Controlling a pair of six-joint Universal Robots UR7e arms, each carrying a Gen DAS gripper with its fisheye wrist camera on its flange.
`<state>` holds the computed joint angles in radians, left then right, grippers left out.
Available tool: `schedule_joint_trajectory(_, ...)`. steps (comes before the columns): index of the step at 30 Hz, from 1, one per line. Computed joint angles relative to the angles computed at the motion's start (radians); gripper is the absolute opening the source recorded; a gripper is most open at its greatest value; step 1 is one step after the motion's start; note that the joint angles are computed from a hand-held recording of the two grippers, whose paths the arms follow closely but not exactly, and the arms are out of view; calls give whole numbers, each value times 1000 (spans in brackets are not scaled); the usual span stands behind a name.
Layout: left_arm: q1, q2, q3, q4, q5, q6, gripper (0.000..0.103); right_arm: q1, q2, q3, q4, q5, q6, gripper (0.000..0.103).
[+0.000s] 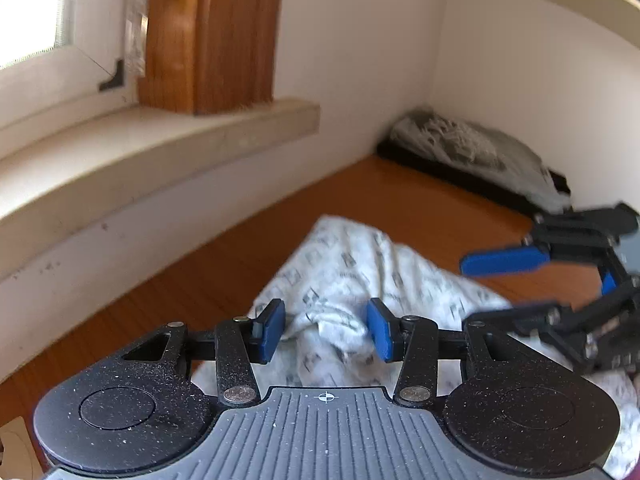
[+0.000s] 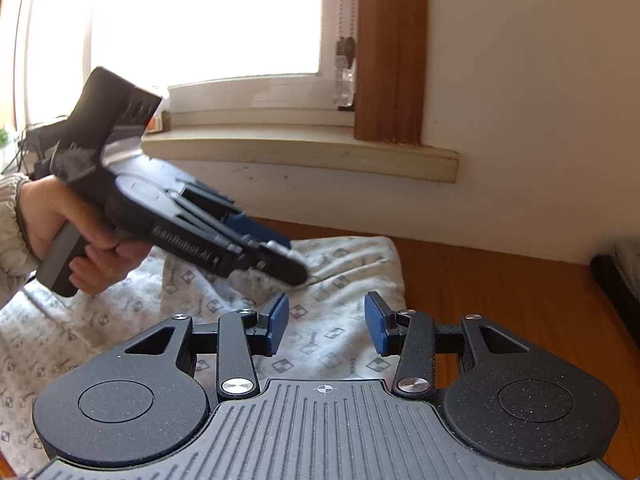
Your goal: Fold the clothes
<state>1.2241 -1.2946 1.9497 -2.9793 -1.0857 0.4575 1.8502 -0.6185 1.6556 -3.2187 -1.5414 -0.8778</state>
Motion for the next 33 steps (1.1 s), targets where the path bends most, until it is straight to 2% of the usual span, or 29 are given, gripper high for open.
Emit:
schedule_joint_trajectory(4, -11, 6, 5, 15, 37, 23, 52, -14, 2, 0, 8, 19, 1, 43)
schedule_joint_trajectory(6, -10, 9, 3, 12, 39, 11, 47, -16, 6, 4, 1, 16, -12, 43)
schedule_joint_trajectory(7, -9, 10, 1, 13, 36, -3, 41, -17, 7, 6, -5, 17, -16, 43)
schedule_joint_trajectory(9, -5, 6, -1, 14, 20, -24, 21, -17, 9, 10, -18, 21, -24, 43)
schedule_joint_trajectory(10, -1, -5, 4, 10, -11, -37, 12, -17, 10, 10, -22, 21, -24, 43)
schedule_joint_trajectory(11, 4, -20, 9, 8, -52, -56, 11, -17, 11, 9, -25, 22, -24, 43)
schedule_joint_trajectory(14, 58, -80, 9, 16, -287, -220, 11, -22, 11, 17, -46, 39, -24, 43)
schedule_joint_trajectory(15, 74, -83, 2, 24, -316, -277, 11, -26, 9, 23, -58, 53, -26, 43)
schedule_joint_trajectory(19, 114, -56, -29, 48, -234, -418, 11, -27, 11, 27, -84, 66, -21, 43)
schedule_joint_trajectory(24, 135, -29, -44, 29, -210, -420, 13, -19, 14, 16, -63, 46, -28, 43)
schedule_joint_trajectory(27, 98, -25, -38, 15, -125, -354, 22, -15, 3, 28, -62, 39, -43, 43)
schedule_joint_trajectory(29, 67, -32, -6, -65, -57, -317, 36, -14, -18, 48, -65, 46, -45, 43)
schedule_joint_trajectory(30, 49, -35, 12, -119, -19, -293, 39, -17, -35, 58, -49, 54, -38, 40)
schedule_joint_trajectory(31, 32, -37, 30, -175, 18, -267, 42, -20, -54, 73, -28, 59, -38, 28)
schedule_joint_trajectory(32, 15, -37, 44, -225, 53, -241, 42, -24, -74, 86, -6, 63, -38, 23)
schedule_joint_trajectory(33, -2, -35, 53, -259, 80, -216, 42, -28, -92, 111, -8, 61, -32, 21)
